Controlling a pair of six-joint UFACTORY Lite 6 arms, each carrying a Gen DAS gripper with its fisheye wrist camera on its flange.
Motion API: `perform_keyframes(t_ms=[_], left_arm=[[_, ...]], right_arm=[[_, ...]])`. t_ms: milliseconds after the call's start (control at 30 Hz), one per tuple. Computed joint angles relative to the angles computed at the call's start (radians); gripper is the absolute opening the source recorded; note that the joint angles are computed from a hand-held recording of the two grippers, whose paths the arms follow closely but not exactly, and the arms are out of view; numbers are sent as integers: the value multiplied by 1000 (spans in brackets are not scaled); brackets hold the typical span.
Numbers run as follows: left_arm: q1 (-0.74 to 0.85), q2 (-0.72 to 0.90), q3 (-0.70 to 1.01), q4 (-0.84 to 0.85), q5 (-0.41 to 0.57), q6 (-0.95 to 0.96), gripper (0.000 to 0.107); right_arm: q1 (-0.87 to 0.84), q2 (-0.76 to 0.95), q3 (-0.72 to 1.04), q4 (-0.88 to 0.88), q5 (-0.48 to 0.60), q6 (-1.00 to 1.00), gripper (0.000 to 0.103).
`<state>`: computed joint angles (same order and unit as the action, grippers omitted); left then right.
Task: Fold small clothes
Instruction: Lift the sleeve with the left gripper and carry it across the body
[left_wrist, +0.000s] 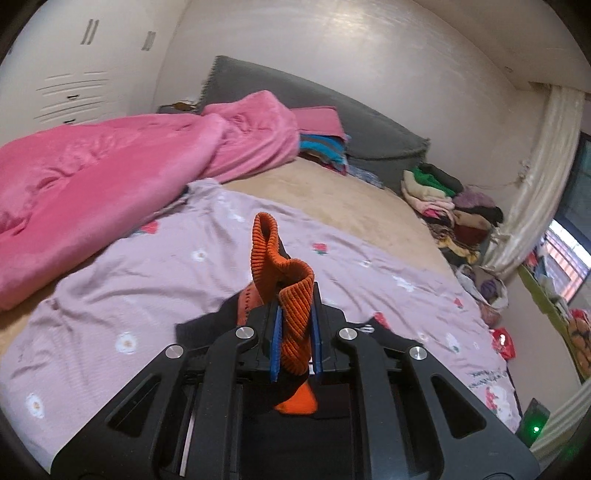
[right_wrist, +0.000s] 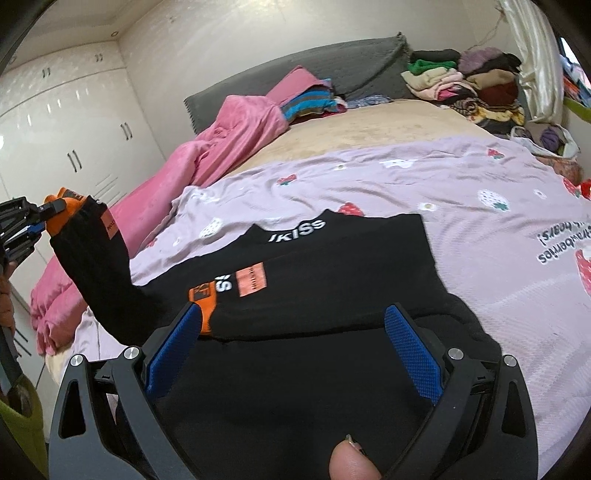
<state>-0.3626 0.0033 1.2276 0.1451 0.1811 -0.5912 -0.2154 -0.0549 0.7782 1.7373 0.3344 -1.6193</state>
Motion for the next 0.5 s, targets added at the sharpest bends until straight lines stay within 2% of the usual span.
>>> perform_keyframes(t_ms=[200,500], left_arm=[[-112,90,104,151,14,-154,6],[-220,215,183,127,-21,-121,6]], right_arm=[[-101,-4,-9,-28,48,7,99],[-244,-8,-20,-61,99,7,99]])
